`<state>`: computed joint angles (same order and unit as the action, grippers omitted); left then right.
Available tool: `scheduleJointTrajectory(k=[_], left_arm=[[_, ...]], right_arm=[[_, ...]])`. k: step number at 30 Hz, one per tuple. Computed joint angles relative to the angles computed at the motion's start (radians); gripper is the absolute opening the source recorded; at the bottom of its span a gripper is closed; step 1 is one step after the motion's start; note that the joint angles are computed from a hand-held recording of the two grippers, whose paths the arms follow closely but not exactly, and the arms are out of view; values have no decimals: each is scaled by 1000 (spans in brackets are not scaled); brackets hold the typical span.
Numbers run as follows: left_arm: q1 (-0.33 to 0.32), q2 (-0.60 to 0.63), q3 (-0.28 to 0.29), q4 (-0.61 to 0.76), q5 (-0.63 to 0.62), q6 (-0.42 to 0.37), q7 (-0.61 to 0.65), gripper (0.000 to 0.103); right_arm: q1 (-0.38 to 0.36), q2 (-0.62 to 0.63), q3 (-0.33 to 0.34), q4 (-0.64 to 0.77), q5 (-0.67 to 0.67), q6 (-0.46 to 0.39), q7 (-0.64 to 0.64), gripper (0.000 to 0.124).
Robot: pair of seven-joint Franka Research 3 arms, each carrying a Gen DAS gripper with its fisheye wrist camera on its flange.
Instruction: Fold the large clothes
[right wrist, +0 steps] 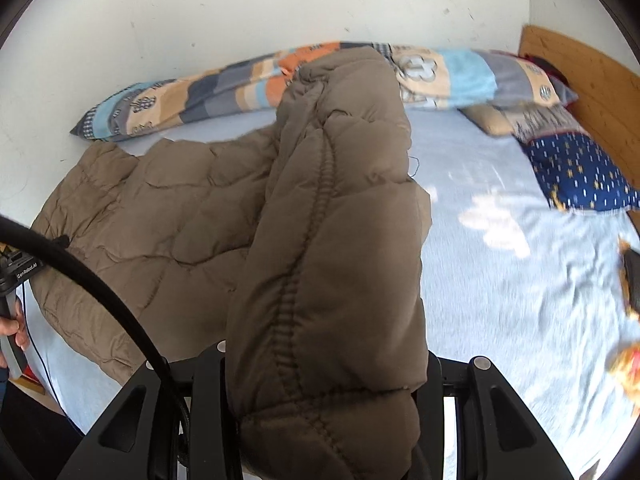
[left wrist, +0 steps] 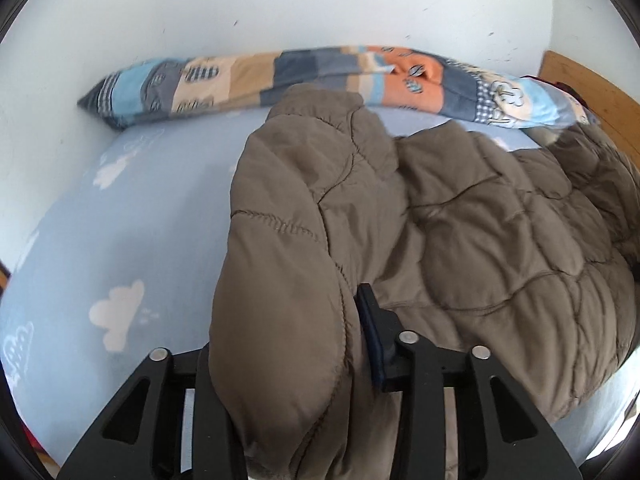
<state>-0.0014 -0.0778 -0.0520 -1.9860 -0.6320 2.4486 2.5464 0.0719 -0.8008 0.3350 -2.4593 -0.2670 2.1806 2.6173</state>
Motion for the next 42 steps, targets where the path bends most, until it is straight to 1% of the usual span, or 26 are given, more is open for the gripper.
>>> scheduleJointTrajectory(k=[1, 2, 5, 7, 8, 9, 11, 12, 14, 16, 17, 20, 25, 29, 31, 34, 36, 37, 39, 40, 42], left_arm=[[2, 14, -1, 11, 12, -5, -24, 43], [3, 19, -4, 9, 17, 0, -32, 47], [3, 33, -16, 0, 40, 36, -41, 53], [3, 44, -22, 1, 50, 52, -56, 59], [4, 48, -24, 1, 53, 63, -62, 67], [4, 54, -28, -5, 60, 92, -72, 77], [4, 67, -34, -8, 79, 136, -88, 85], [7, 79, -34, 3, 81, 126, -98, 85], [17, 90, -37, 16, 79, 102, -117, 86], [23, 90, -41, 18, 82, 98, -124, 86], [24, 88, -43, 14, 88, 105, -124, 86], [27, 87, -45, 12, 91, 108, -123, 87], [28, 70, -44, -2, 113, 125, -149, 87], [17, 44, -40, -30, 147, 188, -157, 87], [11, 27, -35, -42, 148, 213, -156, 87], [-1, 5, -28, -68, 174, 285, -179, 87], [-9, -4, -23, -78, 193, 340, -211, 87], [-14, -7, -19, -78, 191, 355, -221, 87], [-31, -16, -7, -79, 154, 391, -212, 87], [-40, -19, -1, -75, 131, 393, -201, 87], [-57, -24, 8, -58, 92, 358, -183, 87]], right_arm=[[0, 1, 0, -6, 5, -4, 6, 44], [-1, 1, -4, -13, 12, -1, 16, 44], [0, 9, -10, -23, 28, -9, 33, 44], [4, 12, -28, -39, 50, -2, 46, 46], [6, 10, -33, -47, 57, 1, 49, 48], [7, 9, -41, -55, 67, 4, 53, 49], [7, 11, -50, -66, 88, 5, 63, 56], [8, 10, -55, -75, 99, 9, 68, 58], [10, 11, -65, -87, 119, 11, 74, 69], [5, 7, -64, -88, 133, -16, 91, 81], [4, -2, -69, -91, 144, -28, 101, 83], [6, -27, -75, -101, 167, -34, 118, 83], [-1, -48, -49, -72, 150, -109, 126, 83], [-20, -68, -6, -18, 85, -200, 142, 83], [-28, -85, 4, -8, 59, -224, 157, 83], [-51, -113, 28, 11, 10, -258, 193, 83], [-65, -123, 39, 18, -22, -239, 221, 83], [-70, -130, 43, 17, -35, -214, 236, 83], [-78, -125, 49, 20, -58, -167, 251, 83], [-82, -117, 50, 21, -71, -128, 255, 83], [-82, -83, 37, 28, -79, -60, 243, 82]])
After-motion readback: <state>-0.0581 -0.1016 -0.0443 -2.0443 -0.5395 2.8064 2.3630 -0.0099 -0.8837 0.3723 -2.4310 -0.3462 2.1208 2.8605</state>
